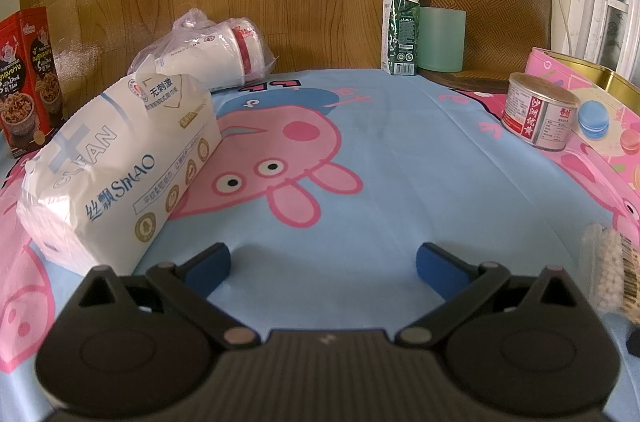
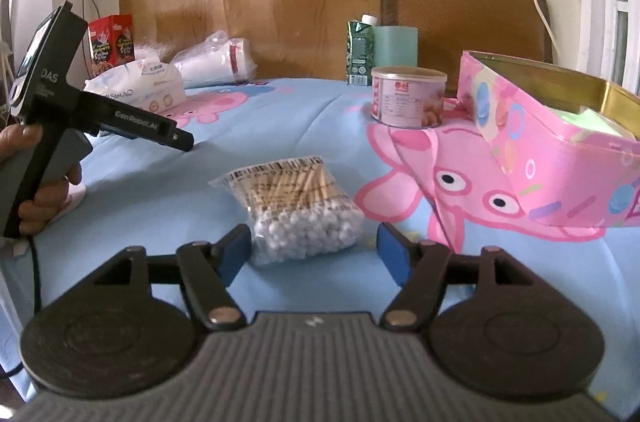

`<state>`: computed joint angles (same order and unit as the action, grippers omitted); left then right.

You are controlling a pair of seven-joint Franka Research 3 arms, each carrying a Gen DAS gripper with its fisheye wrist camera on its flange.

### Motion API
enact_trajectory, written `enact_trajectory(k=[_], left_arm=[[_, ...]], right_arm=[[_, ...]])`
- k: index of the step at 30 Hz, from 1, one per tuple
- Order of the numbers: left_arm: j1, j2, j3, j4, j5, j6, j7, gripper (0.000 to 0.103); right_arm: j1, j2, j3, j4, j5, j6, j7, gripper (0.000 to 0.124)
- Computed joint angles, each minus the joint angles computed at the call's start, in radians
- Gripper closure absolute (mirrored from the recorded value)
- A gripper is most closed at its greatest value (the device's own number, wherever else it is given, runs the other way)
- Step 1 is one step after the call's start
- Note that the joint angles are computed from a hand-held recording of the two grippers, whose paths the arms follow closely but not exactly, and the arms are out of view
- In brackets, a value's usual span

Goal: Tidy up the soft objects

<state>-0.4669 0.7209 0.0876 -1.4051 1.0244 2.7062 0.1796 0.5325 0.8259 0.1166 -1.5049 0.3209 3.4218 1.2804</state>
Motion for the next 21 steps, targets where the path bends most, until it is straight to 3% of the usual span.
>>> enact_trajectory(k=[8, 21], left_arm=[[0.000, 0.000, 0.001, 0.000, -0.002, 0.001, 0.002, 0.000], [0.000, 0.001, 0.000, 0.003, -0.005, -0.001, 0.005, 0.000]], right_arm=[[-0.024, 0.025, 0.037, -0.008, -0.036, 0.079, -0.010, 0.040], [-0.056, 0.063, 0.077, -0.004, -0.091, 0.169, 0.004, 0.035]])
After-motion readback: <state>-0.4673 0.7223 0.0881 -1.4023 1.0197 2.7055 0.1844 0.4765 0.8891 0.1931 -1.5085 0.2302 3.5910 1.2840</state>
